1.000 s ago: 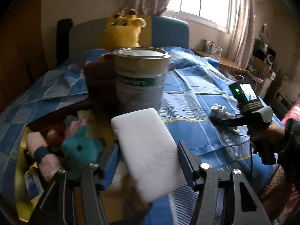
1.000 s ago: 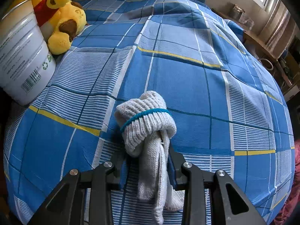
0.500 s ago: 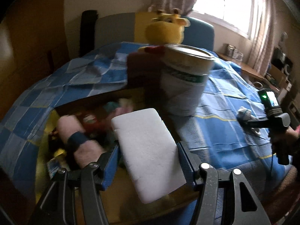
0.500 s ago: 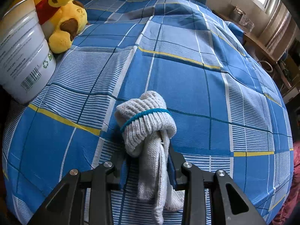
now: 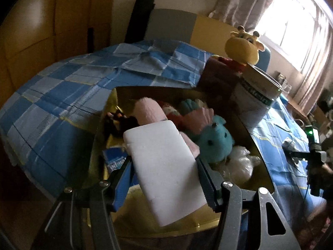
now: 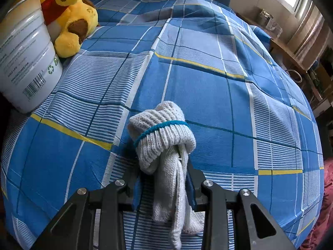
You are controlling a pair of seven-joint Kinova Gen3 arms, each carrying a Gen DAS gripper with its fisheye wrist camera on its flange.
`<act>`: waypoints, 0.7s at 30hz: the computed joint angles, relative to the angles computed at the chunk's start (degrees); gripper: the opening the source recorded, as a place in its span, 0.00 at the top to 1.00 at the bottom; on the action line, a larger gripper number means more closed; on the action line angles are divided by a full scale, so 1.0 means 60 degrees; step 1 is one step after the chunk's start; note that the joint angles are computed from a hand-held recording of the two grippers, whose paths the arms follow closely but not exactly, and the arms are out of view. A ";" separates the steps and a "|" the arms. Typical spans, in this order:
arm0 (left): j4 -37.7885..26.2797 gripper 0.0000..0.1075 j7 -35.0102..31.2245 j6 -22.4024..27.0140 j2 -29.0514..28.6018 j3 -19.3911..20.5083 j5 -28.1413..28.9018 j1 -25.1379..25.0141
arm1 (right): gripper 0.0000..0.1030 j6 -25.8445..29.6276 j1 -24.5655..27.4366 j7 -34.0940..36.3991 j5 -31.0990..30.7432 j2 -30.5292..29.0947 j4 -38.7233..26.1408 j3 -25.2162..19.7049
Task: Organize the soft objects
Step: 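Carry the white block to the gold tray with the left gripper while the right gripper holds the glove, then lower the white block into the tray and open the left gripper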
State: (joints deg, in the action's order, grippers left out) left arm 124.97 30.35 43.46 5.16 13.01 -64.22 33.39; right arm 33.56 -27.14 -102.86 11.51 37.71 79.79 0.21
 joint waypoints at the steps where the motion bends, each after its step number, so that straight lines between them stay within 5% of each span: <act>1: 0.0004 0.43 0.0003 -0.0103 0.0057 -0.0001 -0.0081 -0.0006 | 0.67 0.0003 -0.0011 -0.0004 0.0006 0.0000 -0.0002 0.0009; 8: -0.0340 0.39 -0.0156 -0.0773 0.0593 -0.0213 -0.0876 0.0049 | 0.67 0.0000 -0.0098 -0.0085 0.0088 0.0000 0.0010 0.0073; 14: -0.0740 0.33 -0.1231 -0.1204 0.1038 -0.0566 -0.0309 0.0082 | 0.67 0.0008 -0.0096 -0.0108 0.0105 -0.0010 0.0015 0.0064; 21: -0.0770 0.21 -0.1230 -0.0777 0.0916 -0.0746 -0.0237 0.0511 | 0.67 0.0031 -0.0055 -0.0092 0.0074 0.0002 -0.0019 0.0033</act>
State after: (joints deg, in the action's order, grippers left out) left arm 120.35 22.97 38.80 10.65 8.53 -65.64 36.46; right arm 33.74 -27.47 -103.41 11.95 37.72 79.68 0.40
